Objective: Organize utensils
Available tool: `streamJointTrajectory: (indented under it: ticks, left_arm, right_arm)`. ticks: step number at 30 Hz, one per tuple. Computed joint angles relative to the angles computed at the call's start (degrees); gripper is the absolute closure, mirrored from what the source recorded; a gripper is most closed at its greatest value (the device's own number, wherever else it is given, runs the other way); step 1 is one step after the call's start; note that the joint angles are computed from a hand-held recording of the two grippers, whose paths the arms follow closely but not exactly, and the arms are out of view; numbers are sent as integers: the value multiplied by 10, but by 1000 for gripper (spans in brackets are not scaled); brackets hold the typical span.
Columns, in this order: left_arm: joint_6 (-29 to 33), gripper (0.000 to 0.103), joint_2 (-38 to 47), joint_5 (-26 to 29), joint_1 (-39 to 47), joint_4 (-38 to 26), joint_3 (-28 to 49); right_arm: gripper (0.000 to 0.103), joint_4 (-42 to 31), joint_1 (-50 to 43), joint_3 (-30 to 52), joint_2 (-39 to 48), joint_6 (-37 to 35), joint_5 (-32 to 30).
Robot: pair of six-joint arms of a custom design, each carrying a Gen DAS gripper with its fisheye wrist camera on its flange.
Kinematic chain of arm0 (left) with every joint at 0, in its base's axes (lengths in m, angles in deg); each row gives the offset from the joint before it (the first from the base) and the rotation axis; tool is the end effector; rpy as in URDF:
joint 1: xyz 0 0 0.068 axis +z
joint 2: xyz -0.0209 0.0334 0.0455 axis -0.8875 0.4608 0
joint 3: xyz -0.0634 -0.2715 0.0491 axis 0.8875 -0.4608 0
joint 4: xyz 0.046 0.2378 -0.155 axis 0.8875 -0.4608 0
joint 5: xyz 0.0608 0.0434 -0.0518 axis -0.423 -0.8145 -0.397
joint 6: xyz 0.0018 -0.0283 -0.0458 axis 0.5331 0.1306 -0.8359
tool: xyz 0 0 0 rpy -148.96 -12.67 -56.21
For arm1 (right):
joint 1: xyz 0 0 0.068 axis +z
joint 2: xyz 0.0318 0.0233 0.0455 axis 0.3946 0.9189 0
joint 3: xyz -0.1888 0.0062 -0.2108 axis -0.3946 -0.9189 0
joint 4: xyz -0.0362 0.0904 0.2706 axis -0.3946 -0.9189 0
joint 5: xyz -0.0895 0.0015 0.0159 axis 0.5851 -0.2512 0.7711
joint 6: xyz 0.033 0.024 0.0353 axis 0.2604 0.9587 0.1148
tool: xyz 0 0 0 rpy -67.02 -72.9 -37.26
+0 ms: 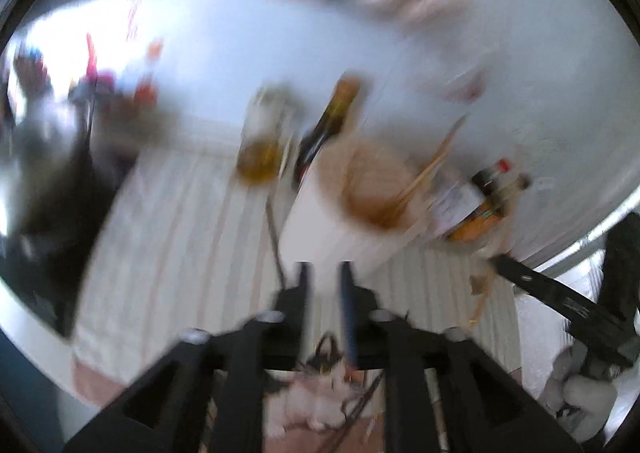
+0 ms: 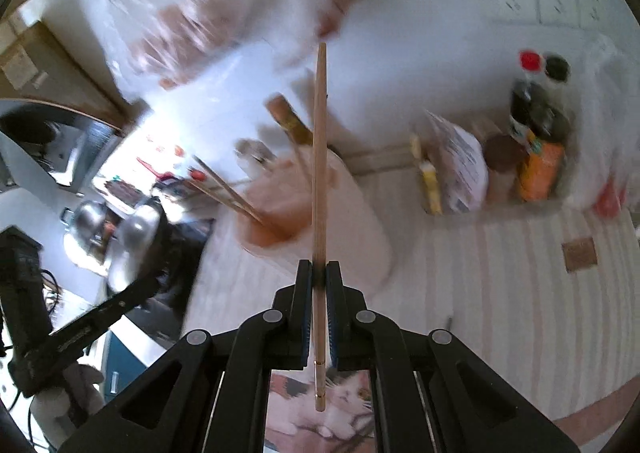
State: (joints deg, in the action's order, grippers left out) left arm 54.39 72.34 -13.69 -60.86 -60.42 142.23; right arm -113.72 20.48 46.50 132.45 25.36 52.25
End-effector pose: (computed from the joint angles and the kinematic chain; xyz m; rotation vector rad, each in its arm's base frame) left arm 0.2694 0.0013 0.4592 -0.3147 2.5568 -0.3305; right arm 0.3028 0.0018 0.3827 -0.0625 2.5435 0.6139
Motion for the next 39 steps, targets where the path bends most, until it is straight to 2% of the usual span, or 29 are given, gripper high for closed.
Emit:
streamJointTrajectory:
  ticks: [1,5,10,13,19,22,26,32,39]
  left_arm:
    - [-9,71,-15,-3,2,18,-54]
    - [-16,71,-47,-27,-40,52,-200]
    - [-28,70,-73,-55,-148,74,-338]
    - [-57,66,-62,-56,-204,91,-389]
    - [-106,65,-17,-65,-296,117,-398]
    - [-111,65,-1,-115,-341,114,-382]
    - [-104,65,4,-141,-359,94,-377]
    - [-93,65,-19,-113,-383,67,-402]
    - [-129,65,-26,-100,-443,62,-429]
  right_arm:
    - [96,7,-6,-21,-7,-4,7]
    - [96,25,-48,-106,-19,-33,9]
    - [96,45,-116,-180,-9,-86,20]
    - [96,50,-171,-217,-3,-125,27]
    - [96,62,-270,-269,12,-199,44]
    - [96,61,-326,-281,27,-229,42]
    - [96,58,-360,-282,37,-247,36]
    - [96,49,-375,-290,31,-250,21]
    - [96,46,-365,-297,20,-245,13]
